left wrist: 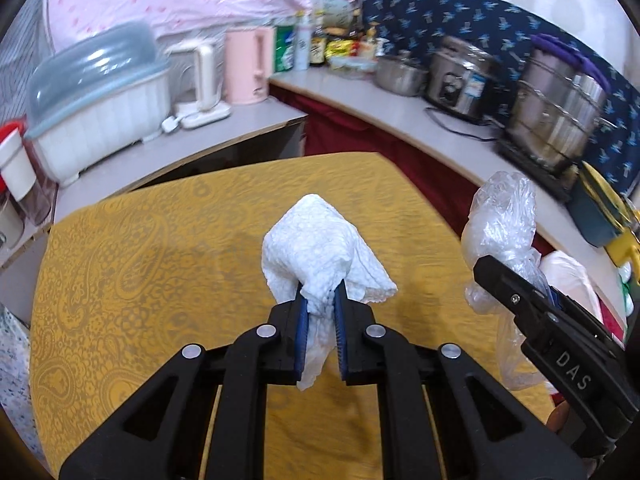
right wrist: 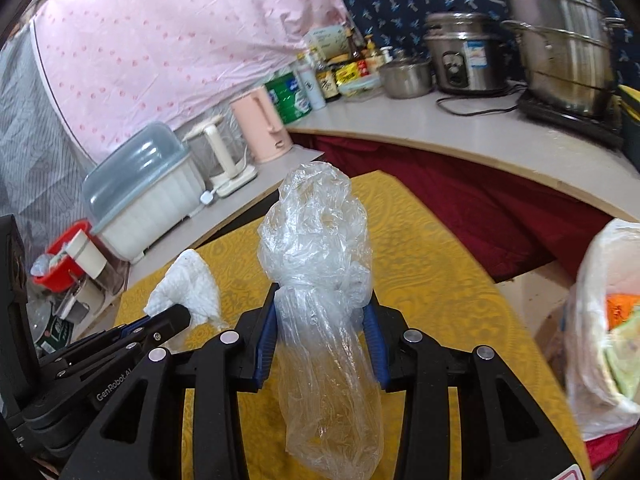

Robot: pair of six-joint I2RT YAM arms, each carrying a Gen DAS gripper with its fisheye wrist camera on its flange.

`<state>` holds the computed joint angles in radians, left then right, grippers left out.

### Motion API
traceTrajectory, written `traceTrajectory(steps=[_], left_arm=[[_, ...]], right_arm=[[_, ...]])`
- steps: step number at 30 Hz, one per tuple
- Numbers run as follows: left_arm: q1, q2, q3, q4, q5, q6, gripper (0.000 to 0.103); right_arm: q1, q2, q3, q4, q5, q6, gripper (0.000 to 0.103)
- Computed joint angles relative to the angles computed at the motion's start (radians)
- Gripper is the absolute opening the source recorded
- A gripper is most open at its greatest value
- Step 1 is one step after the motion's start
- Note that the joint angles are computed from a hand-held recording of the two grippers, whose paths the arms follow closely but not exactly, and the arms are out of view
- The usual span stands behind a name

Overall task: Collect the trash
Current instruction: 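Carry the tissue and clear plastic wrapper over the bin with both tools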

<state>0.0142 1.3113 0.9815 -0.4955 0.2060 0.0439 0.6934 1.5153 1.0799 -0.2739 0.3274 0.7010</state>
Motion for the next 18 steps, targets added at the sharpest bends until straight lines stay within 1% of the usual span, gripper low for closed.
traceTrajectory(steps=[4, 7, 11, 14, 18], left_arm=[[-0.129, -0.084, -0.011, -0.037, -0.059, -0.054, 0.011], [-0.258, -0.127, -0.005, -0.060, -0.126, -0.103, 0.011], [-0.410, -0.153, 0.009, -0.079, -0.206, -0.164, 0.011], [-0.511, -0.144, 0.033, -0.087, -0.256, -0.207, 0.011], [-0.649, -0.127, 0.061, -0.094, -0.328, -0.255, 0.011]], right_arm=[[-0.023, -0.180, -0.109, -0.045, 0.034, 0.005, 0.037], [-0.055, -0.315, -0.178, -0.093, 0.050, 0.007, 0.037], [-0.108, -0.481, -0.250, -0.175, 0.061, 0.012, 0.037], [-0.161, -0.598, -0.292, -0.243, 0.054, 0.006, 0.037], [-0.265, -0.753, -0.333, -0.334, 0.022, -0.026, 0.037]])
